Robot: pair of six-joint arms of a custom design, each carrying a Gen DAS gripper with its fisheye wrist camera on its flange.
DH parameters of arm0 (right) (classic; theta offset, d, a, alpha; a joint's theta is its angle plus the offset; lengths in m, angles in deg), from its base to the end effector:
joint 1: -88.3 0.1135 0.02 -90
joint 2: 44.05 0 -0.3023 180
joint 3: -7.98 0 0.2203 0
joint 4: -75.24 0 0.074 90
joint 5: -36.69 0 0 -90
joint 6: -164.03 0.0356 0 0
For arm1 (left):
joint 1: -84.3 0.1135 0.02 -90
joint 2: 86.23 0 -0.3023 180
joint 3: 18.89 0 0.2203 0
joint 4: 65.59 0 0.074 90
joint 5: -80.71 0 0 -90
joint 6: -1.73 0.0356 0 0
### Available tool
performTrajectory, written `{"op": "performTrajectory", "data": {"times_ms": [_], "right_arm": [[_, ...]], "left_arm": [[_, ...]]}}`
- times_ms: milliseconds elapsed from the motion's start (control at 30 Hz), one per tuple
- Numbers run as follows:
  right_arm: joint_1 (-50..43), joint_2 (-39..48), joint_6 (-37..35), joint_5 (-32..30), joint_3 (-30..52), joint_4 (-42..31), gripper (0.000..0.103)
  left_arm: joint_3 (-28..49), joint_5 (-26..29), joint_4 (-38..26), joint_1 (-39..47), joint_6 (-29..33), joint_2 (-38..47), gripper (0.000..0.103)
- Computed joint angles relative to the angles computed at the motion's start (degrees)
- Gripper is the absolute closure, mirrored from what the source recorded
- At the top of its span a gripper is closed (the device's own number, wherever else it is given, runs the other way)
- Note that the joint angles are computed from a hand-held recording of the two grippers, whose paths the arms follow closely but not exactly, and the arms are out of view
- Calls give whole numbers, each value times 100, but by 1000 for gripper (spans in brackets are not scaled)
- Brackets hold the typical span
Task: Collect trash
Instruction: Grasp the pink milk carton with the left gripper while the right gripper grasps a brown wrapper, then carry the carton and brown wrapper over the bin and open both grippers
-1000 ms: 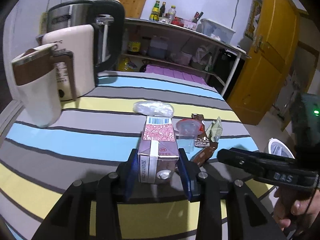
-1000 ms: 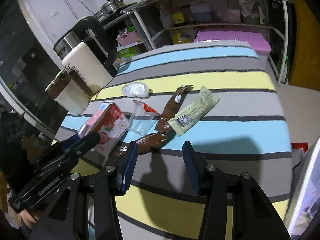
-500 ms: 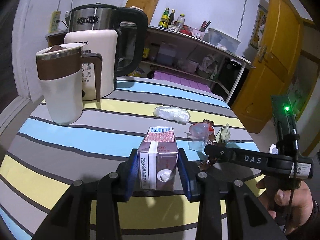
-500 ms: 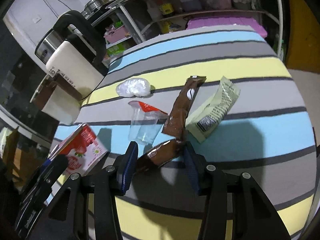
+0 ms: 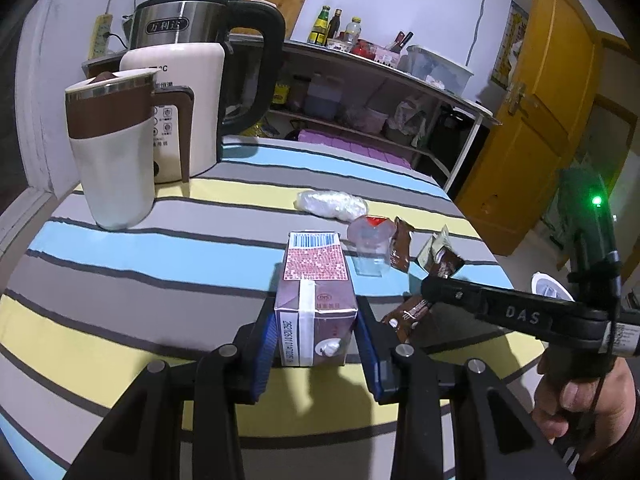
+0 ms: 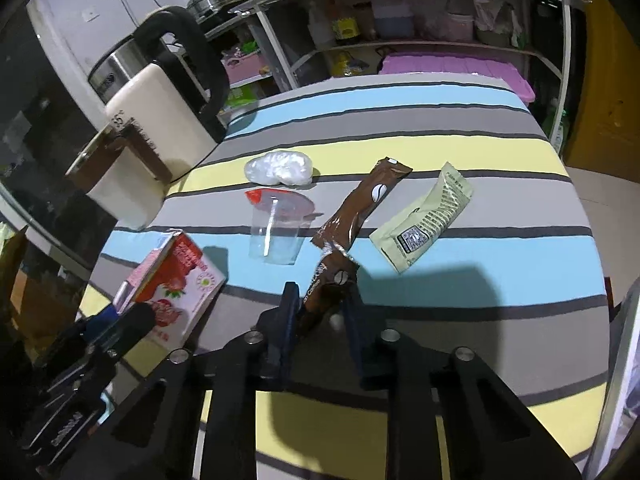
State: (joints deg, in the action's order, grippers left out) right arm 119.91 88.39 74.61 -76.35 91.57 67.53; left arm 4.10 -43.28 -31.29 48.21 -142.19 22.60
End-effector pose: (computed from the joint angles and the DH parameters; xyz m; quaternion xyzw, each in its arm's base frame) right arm 0.3570 0.2361 0.0816 -0.3064 0.8889 0.2619 0.2178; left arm 0.1717 -0.1005 0.0988 -0.2350 0.8771 -0.0276 0.4179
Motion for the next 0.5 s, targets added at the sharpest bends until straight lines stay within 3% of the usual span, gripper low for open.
{"op": "performTrajectory", "data": {"times_ms": [33,500], "right_arm": [[-29,-30,-21,-62,-57,34,95],[-518,-744,-134,-540,-1061,650,95]], "left_arm": [[35,-42,-108,-72,-65,-31,65],[657,-675,-1709,-980,-660,-663,66]]}}
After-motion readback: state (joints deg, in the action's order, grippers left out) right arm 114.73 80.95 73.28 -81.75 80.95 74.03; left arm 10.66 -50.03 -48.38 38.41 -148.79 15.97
